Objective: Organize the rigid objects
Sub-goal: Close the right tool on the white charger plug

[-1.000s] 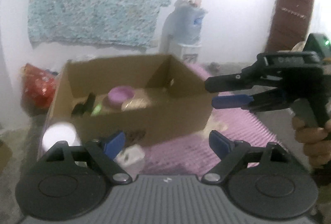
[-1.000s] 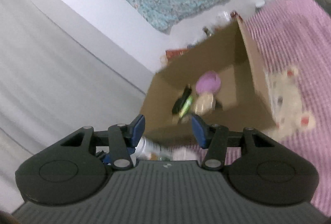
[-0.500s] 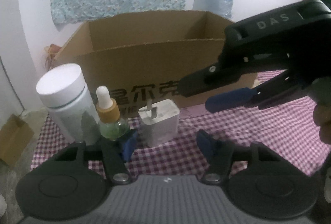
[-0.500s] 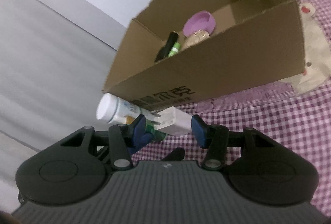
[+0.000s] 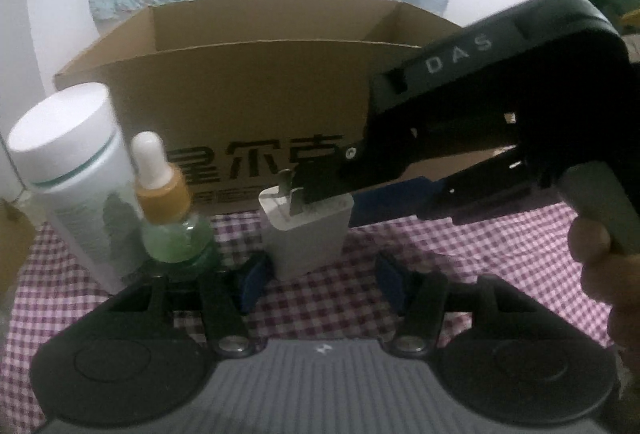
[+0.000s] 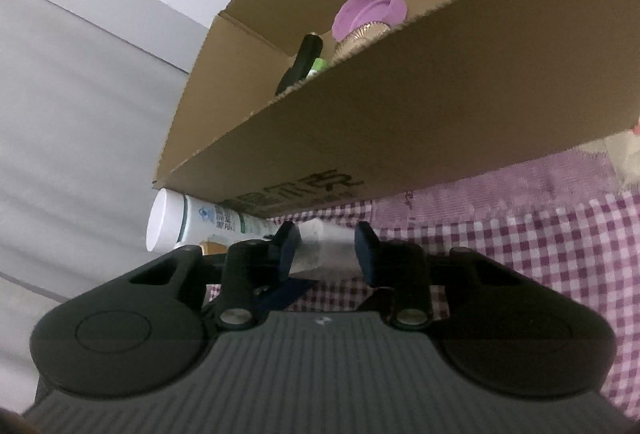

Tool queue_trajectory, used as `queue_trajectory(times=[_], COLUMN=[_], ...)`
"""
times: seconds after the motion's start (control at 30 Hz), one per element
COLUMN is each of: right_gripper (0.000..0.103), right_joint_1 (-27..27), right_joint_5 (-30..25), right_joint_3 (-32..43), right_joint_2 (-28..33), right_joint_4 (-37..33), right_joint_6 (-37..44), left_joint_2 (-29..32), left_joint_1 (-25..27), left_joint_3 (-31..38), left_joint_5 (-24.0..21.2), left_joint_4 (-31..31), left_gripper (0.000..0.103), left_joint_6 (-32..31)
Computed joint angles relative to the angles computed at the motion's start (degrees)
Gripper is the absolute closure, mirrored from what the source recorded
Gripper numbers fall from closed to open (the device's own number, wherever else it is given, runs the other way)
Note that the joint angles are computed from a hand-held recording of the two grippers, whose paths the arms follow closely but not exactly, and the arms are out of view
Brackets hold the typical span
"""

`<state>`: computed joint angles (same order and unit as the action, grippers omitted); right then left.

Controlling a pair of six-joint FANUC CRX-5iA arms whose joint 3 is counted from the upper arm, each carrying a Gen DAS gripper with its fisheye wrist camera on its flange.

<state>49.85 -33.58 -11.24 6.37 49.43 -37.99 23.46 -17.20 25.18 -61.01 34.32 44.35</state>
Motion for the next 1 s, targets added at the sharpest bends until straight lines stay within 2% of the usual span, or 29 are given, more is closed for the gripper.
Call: queue_trajectory(times=[0.3, 0.47, 0.67, 0.83, 1.0], right_gripper=[0.072, 0.071, 0.07, 0.07, 0.07], right_joint_1=[2.8, 3.1, 2.4, 1.7, 1.9], right_joint_5=[-4.2, -4.6, -2.9, -1.7, -1.9], right_joint_3=[-5.6, -6.9, -7.9, -8.4, -8.3], right_joint_2=[-4.8, -5.6, -6.0, -5.8, -5.8], right_joint_4=[3.5, 4.7, 6.5, 8.3, 8.2], right_joint_6=[-8.8, -10.9, -13.1, -14.7, -14.7], left_joint_2=[0.6, 0.7, 3.5, 2.3, 2.0], left_joint_1=[-1.0, -1.7, -3.8, -4.9, -4.6], left_joint_3=[0.3, 0.8, 5.3, 3.5, 3.7], left_joint_5=[-3.4, -2.3, -0.7, 2.5, 1.0], left_joint_4=[3.1, 1.5, -2.0, -3.8, -3.6], left_gripper=[0.044, 0.044, 0.044, 0.056, 0.056], left_joint_6=[-3.6, -2.1, 0.4, 0.7, 1.6])
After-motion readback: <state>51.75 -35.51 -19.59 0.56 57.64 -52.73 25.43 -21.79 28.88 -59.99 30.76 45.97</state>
